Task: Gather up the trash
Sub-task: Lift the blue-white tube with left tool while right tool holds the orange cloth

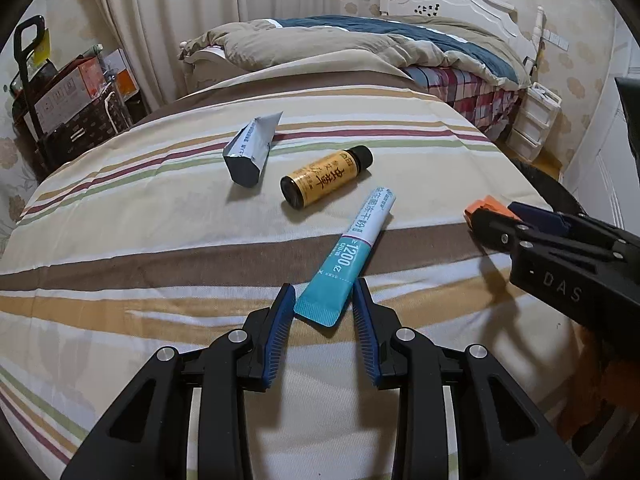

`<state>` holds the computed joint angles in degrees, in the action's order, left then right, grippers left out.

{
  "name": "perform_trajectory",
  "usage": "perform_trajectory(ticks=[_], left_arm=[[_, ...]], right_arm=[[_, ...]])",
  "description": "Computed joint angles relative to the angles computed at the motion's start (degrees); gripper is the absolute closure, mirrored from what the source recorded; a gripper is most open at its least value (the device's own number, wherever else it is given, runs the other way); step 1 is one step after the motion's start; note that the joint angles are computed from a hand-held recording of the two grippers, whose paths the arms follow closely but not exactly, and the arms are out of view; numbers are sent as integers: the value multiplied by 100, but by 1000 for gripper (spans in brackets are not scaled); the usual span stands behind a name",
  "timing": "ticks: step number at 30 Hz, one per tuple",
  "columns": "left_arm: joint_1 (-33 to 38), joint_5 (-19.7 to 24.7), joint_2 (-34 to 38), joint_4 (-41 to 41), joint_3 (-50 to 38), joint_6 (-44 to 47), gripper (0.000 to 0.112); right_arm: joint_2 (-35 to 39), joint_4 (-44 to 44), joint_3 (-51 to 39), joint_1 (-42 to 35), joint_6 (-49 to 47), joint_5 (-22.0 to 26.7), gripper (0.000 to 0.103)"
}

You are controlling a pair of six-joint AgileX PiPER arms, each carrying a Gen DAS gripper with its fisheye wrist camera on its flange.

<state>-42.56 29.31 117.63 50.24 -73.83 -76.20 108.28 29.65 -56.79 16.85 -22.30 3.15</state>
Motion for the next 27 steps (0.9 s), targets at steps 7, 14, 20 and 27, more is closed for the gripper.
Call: perform_trajectory(ticks=[7,14,20,27], left_arm=[[125,99,240,-325,-428,317,60],[154,119,389,-273,-638,502,68],[143,-24,293,44,-430,231,88],[179,-327,66,270,-50,-236,91]], right_arm=[[3,105,4,2,-98,-4,59],[2,182,6,0,-175,-5,59],[3,38,10,7,-31,-14,59],[-42,-575,13,-25,553,5,60]])
